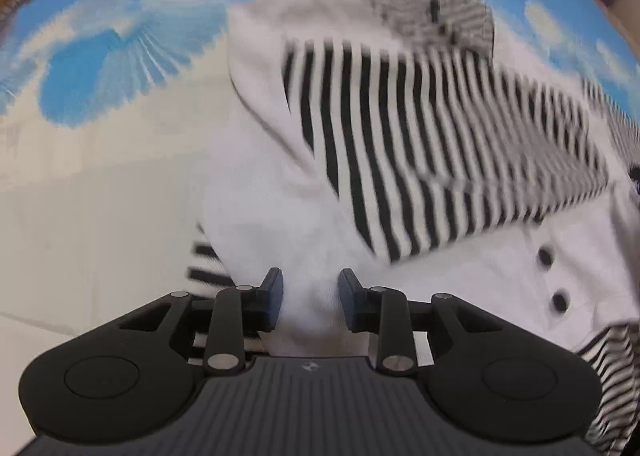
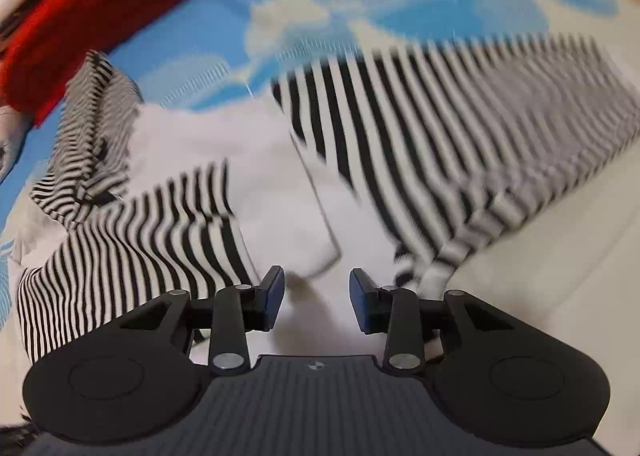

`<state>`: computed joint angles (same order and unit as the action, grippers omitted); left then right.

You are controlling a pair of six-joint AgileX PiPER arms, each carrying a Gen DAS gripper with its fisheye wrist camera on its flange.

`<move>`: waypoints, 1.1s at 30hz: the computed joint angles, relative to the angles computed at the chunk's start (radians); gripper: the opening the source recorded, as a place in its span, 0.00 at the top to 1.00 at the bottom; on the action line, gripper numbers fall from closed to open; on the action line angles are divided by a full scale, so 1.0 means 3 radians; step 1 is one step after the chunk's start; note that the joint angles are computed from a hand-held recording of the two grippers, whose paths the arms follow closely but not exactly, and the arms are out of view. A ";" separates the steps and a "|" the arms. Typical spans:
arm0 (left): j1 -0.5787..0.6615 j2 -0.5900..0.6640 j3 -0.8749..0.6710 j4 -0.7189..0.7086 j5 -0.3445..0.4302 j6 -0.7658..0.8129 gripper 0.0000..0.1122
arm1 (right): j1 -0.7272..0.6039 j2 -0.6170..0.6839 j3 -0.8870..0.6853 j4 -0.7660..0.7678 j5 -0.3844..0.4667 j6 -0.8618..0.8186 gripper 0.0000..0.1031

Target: Fold small clothes

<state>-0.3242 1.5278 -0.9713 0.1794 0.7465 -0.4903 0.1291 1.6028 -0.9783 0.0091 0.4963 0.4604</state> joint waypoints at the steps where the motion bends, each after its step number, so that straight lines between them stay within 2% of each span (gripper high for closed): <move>1: -0.0053 -0.0154 0.0026 0.0106 -0.0015 -0.0141 0.69 | 0.0015 -0.0107 0.0033 -0.0135 -0.0011 0.0064 0.63; 3: -0.0227 -0.0409 0.0045 0.0404 0.0014 -0.0445 0.66 | -0.0030 -0.0367 0.0111 -0.0078 -0.0068 -0.0081 0.63; 7: -0.0767 -0.0796 -0.0149 0.1091 0.0580 -0.1162 0.56 | -0.0233 -0.1051 0.0266 0.0299 -0.0105 -0.0791 0.63; 12: -0.1525 -0.1064 -0.0336 0.1567 0.1234 -0.1692 0.54 | -0.0834 -0.1573 0.0214 0.1063 0.0187 -0.1813 0.62; 16: -0.1923 -0.1207 -0.0319 0.1668 0.1476 -0.1985 0.54 | -0.1391 -0.1867 0.0314 0.1708 0.0382 -0.2751 0.58; 18: -0.2091 -0.1244 -0.0239 0.1750 0.1491 -0.2166 0.54 | -0.1662 -0.1954 0.0421 0.1939 0.0452 -0.3167 0.57; 21: -0.2271 -0.1303 0.0029 0.1963 0.1431 -0.2528 0.53 | -0.1936 -0.1999 0.0740 0.2088 0.0312 -0.3496 0.57; 23: -0.2190 -0.1281 0.0132 0.1849 0.1356 -0.2537 0.53 | -0.2105 -0.1837 0.0708 0.1978 0.0496 -0.3351 0.57; 25: -0.1968 -0.1275 0.0156 0.1620 0.1237 -0.2489 0.53 | -0.2342 -0.1726 0.0704 0.2255 0.0587 -0.3441 0.58; 27: -0.1818 -0.1320 0.0184 0.1531 0.1077 -0.2439 0.53 | -0.2388 -0.1654 0.0752 0.2257 0.0479 -0.3472 0.58; 29: -0.1767 -0.1282 0.0169 0.1541 0.1055 -0.2349 0.53 | -0.2364 -0.1478 0.0694 0.1991 0.0407 -0.3210 0.58; 31: -0.1703 -0.1271 0.0167 0.1465 0.0997 -0.2240 0.53 | -0.2518 -0.1333 0.0637 0.2177 0.0414 -0.3219 0.58; 33: -0.1633 -0.1276 0.0165 0.1364 0.0909 -0.2150 0.53 | -0.2517 -0.1212 0.0618 0.2061 0.0267 -0.3030 0.58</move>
<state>-0.8141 1.1450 -0.9219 0.5886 1.0193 -1.1353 -0.6259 1.2394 -0.7929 0.6275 0.5765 -0.4486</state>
